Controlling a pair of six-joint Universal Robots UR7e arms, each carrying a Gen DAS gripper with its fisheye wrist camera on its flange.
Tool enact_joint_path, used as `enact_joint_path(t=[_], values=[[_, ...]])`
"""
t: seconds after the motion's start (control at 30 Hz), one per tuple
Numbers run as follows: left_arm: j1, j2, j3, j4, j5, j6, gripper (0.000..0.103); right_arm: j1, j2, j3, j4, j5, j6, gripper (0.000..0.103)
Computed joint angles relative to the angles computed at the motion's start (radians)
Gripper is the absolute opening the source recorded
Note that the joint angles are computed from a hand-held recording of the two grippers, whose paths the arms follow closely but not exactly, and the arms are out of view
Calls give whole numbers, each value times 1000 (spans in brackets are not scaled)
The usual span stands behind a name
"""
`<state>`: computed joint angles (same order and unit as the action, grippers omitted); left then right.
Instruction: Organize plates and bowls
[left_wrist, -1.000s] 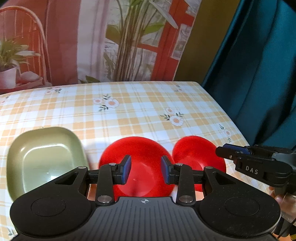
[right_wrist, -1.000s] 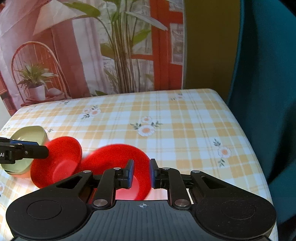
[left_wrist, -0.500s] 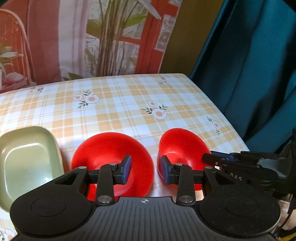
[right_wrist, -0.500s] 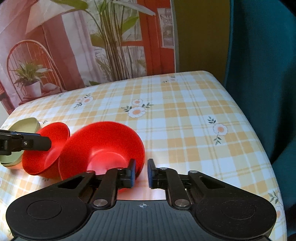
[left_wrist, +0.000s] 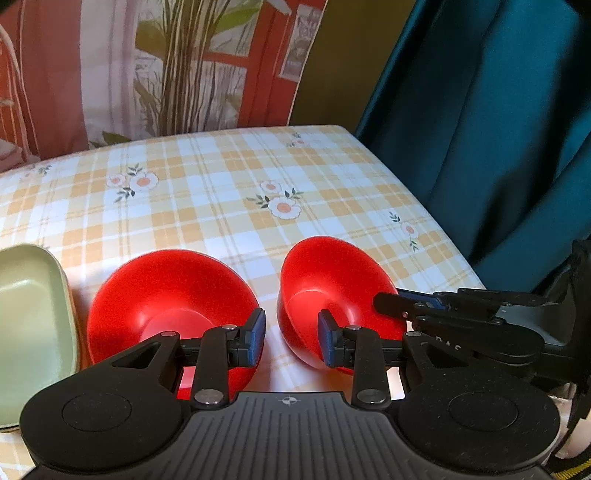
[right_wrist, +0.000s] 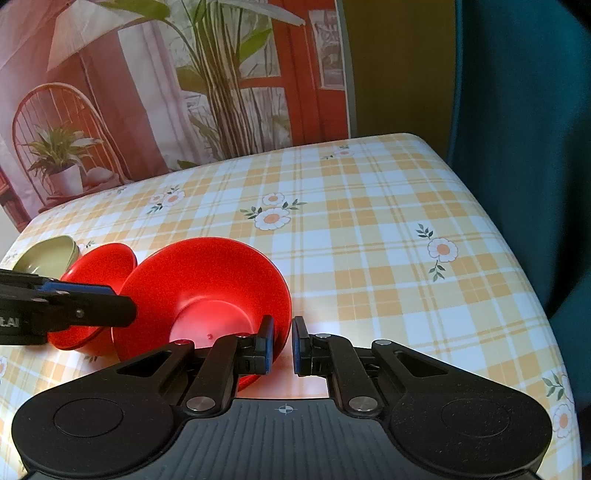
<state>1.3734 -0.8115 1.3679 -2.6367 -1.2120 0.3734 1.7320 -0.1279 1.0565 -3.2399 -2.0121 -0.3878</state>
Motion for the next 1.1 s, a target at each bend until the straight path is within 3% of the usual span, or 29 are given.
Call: enact_joint_path(t=[0.1,0.17,0.83,1.1], values=[[2,8,-9,-1,4,-3,30,-2,0,1,0,4,5,9],[3,6,-8,-1,-5,3,22,-3,0,0,1,6,5,9],[4,9,0,8,-28,27,21,-6,0,-3,9,10,18,10],[8,11,-7,19,-23,15,19,-9,-5,5,14,37,67,9]])
